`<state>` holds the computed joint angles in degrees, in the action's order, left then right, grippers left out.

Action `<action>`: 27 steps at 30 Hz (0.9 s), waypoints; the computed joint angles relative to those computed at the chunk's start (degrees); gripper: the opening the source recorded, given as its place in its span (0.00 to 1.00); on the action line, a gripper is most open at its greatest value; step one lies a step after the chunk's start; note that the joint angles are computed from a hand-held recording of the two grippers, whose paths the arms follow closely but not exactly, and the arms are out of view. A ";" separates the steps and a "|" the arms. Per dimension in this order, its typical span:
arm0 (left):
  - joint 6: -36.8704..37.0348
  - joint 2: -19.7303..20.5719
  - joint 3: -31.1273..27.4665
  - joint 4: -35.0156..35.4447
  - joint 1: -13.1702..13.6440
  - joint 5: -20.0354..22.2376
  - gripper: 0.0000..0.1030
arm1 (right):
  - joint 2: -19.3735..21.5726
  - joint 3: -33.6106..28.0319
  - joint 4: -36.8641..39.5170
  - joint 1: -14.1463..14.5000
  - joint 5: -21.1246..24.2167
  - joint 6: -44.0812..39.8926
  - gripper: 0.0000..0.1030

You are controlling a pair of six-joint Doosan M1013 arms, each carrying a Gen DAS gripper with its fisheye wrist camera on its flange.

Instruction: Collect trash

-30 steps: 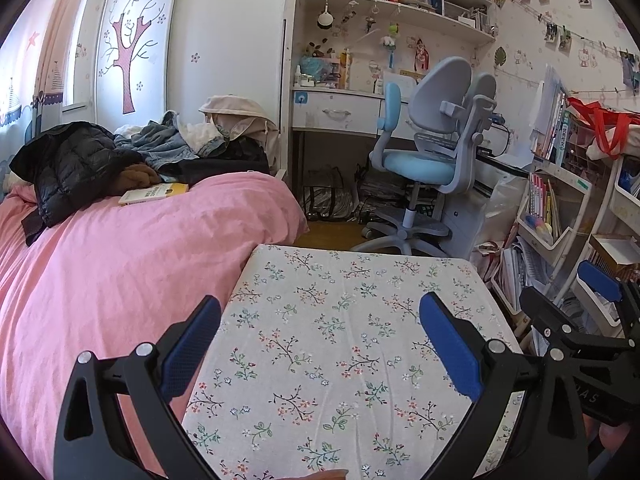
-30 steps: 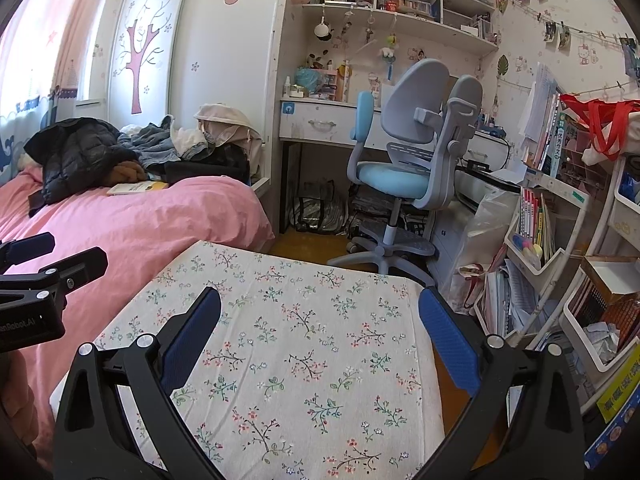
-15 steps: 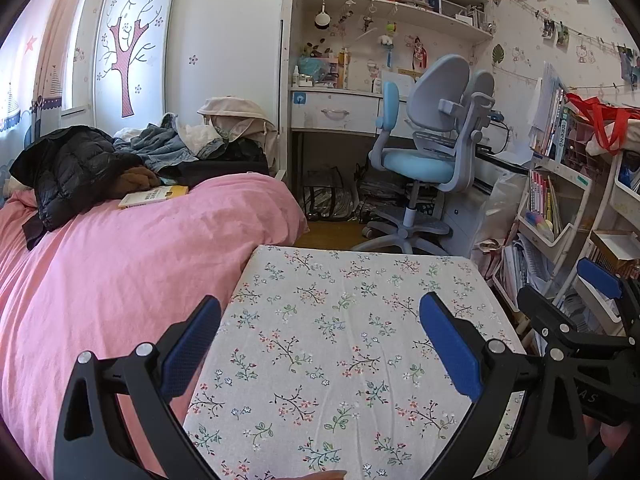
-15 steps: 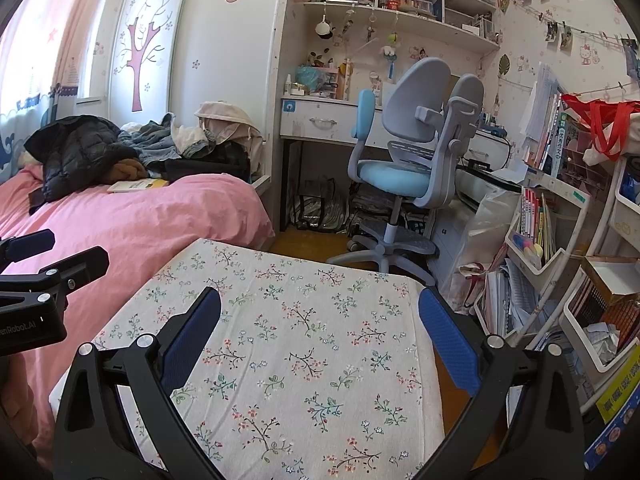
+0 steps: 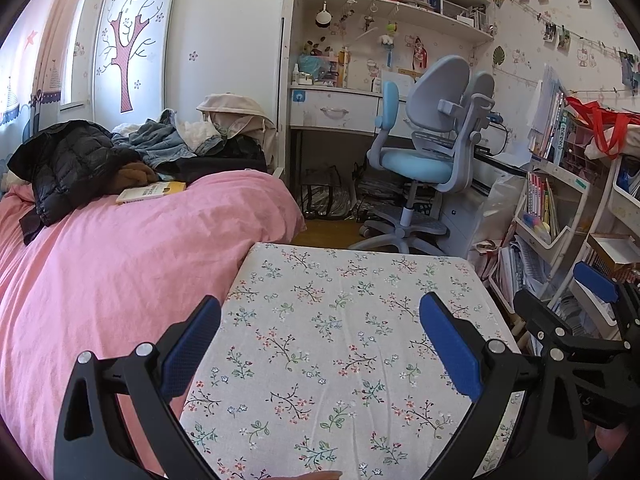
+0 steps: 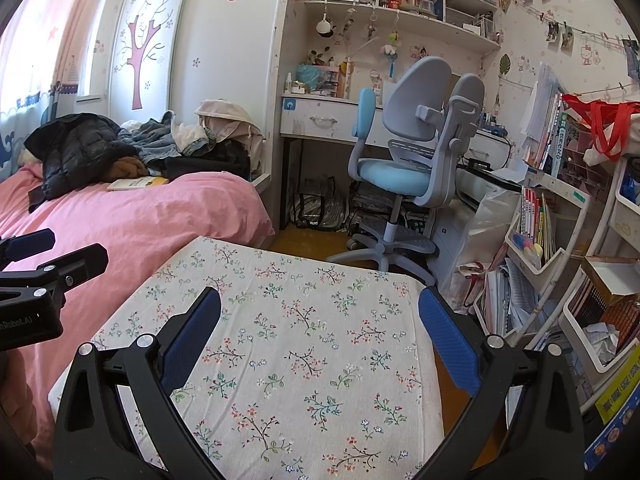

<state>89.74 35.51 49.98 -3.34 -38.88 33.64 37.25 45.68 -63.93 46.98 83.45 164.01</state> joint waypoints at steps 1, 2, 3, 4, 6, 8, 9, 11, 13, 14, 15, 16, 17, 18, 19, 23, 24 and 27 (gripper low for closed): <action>-0.06 0.00 -0.02 -0.11 0.01 0.04 0.92 | -0.11 0.29 -0.02 0.05 -0.02 0.16 0.93; -0.12 0.06 -0.11 -0.17 0.02 0.09 0.92 | 0.00 -0.01 0.04 -0.01 0.00 -0.03 0.93; -0.14 0.08 -0.15 -0.31 0.03 0.14 0.92 | 0.02 -0.07 0.05 -0.01 0.01 -0.07 0.93; -0.17 0.08 -0.17 -0.42 0.04 0.18 0.92 | -0.08 0.20 0.02 0.04 0.02 0.07 0.93; -0.17 0.07 -0.15 -0.66 0.07 0.16 0.92 | -0.03 0.16 0.04 0.01 -0.04 0.04 0.93; -0.03 0.15 -0.33 -1.14 0.12 0.37 0.92 | -0.03 0.15 0.09 0.00 -0.04 0.00 0.93; 0.05 0.22 -0.45 -1.35 0.15 0.48 0.92 | -0.05 0.19 0.09 0.01 -0.05 0.01 0.93; 0.21 0.28 -0.57 -1.48 0.23 0.55 0.92 | -0.05 0.17 0.13 0.00 -0.05 -0.04 0.93; 0.35 0.26 -0.51 -1.53 0.22 0.49 0.92 | -0.05 0.16 0.11 0.01 -0.04 -0.03 0.93; 0.42 0.26 -0.50 -1.59 0.21 0.48 0.92 | -0.09 0.26 0.09 0.02 -0.05 0.01 0.93; 0.40 0.26 -0.49 -1.58 0.23 0.46 0.92 | 0.01 0.01 0.13 -0.03 -0.02 -0.15 0.93; 0.40 0.28 -0.52 -1.56 0.22 0.49 0.92 | -0.13 0.34 0.12 0.03 -0.07 0.04 0.93; 0.40 0.26 -0.50 -1.58 0.23 0.52 0.92 | 0.02 -0.03 0.17 -0.03 -0.02 -0.19 0.93; 0.40 0.26 -0.50 -1.58 0.23 0.52 0.92 | 0.04 -0.08 0.18 -0.04 0.00 -0.23 0.93; 0.48 0.25 -0.48 -1.71 0.23 0.53 0.92 | -0.01 0.04 0.20 -0.02 -0.03 -0.16 0.93; 0.43 0.22 -0.43 -1.66 0.21 0.50 0.92 | 0.06 -0.16 0.21 -0.06 0.00 -0.34 0.93; 0.61 0.24 -0.45 -1.85 0.21 0.55 0.92 | -0.06 0.13 0.19 -0.01 -0.04 -0.17 0.93; 0.66 0.23 -0.43 -1.86 0.18 0.58 0.92 | -0.01 0.01 0.26 -0.02 -0.02 -0.22 0.93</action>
<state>90.40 35.75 49.55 -5.20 -38.70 34.22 37.25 45.69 -63.67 46.96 83.43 163.78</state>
